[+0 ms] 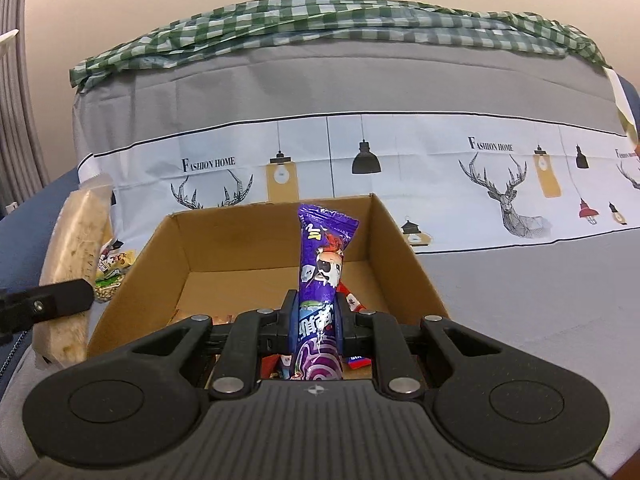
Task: Organize snacks
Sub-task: 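Carry the rice cake bar and purple candy bar over the box with both tools, then hold the rice cake bar and purple candy bar above the box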
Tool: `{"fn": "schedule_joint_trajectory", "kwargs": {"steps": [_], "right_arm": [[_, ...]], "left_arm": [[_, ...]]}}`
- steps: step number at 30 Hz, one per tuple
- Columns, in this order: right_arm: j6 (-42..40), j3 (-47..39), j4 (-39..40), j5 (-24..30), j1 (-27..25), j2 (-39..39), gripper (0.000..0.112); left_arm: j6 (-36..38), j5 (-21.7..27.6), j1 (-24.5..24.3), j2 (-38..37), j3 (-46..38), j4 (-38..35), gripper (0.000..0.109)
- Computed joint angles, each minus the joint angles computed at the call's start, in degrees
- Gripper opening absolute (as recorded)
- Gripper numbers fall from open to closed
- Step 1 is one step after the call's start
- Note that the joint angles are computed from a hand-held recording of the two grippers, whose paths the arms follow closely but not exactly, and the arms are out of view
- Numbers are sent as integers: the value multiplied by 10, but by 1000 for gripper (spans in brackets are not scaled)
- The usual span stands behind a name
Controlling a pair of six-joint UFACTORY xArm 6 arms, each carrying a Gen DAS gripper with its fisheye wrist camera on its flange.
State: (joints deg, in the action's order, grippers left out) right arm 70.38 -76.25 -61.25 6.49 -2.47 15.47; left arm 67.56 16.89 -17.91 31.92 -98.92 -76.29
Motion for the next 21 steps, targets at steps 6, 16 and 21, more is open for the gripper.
{"fn": "schedule_joint_trajectory", "kwargs": {"steps": [6, 16, 21], "right_arm": [[-13, -5, 10, 4, 3, 5, 18], [-24, -10, 9, 2, 4, 10, 18], [-30, -10, 14, 2, 4, 10, 18]], "left_arm": [[-3, 9, -2, 7, -5, 6, 39], [7, 16, -1, 8, -6, 0, 39], [7, 16, -1, 8, -6, 1, 39]]}}
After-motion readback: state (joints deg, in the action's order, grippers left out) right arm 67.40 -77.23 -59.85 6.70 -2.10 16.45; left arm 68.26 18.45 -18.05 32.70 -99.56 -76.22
